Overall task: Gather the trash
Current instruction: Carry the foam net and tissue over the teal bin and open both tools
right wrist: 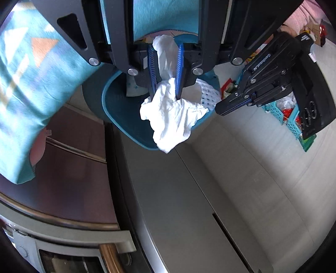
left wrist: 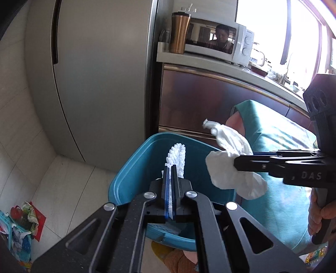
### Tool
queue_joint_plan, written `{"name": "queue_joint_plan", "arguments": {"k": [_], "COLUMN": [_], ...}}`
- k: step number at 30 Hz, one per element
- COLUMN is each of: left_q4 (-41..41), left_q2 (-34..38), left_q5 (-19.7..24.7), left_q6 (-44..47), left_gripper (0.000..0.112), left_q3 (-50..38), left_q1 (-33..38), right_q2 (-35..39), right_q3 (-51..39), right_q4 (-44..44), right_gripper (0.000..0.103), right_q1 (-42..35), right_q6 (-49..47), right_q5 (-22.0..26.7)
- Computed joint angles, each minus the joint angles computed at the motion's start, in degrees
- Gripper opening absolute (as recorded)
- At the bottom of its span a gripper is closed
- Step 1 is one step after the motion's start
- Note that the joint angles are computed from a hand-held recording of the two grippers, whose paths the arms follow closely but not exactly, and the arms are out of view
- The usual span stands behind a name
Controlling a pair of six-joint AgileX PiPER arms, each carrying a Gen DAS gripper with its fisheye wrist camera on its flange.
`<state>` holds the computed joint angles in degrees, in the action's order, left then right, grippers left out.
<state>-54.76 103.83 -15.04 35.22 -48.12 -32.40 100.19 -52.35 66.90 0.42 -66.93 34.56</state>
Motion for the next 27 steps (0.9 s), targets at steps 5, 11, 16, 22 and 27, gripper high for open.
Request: {"name": "queue_joint_plan", "arguments": {"k": [5, 11, 16, 22, 27], "left_q4": [0.9, -2.3, -0.6, 2.3, 2.1], "left_q2": [3.3, 6.8, 7.8, 5.4, 1.3], "left_q5": [1.1, 2.8, 1.9, -0.8, -4.5], "left_q6": [-0.4, 2.3, -0.5, -3.4, -2.9], "left_gripper": [0.002, 0.003, 0.008, 0.017, 0.026], "left_q3": [-2.1, -4.8, -4.8, -2.5, 0.1], "left_q1": [0.7, 0.9, 0.4, -2.1, -6.9], "right_q2": [4.3, 6.3, 6.0, 0.3, -9.5], "right_q3": [-5.0, -7.2, -5.9, 1.1, 10.1], "right_q4": [-9.4, -13.5, -9.2, 0.1, 7.3], "right_gripper": [0.022, 0.027, 0.027, 0.028, 0.028], "right_q1": [3.4, 5.3, 4.2, 0.3, -4.7], "right_q6": [11.5, 17.1, 12.3, 0.3, -10.1], "right_q5": [-2.3, -3.8, -4.0, -2.8, -0.1]}}
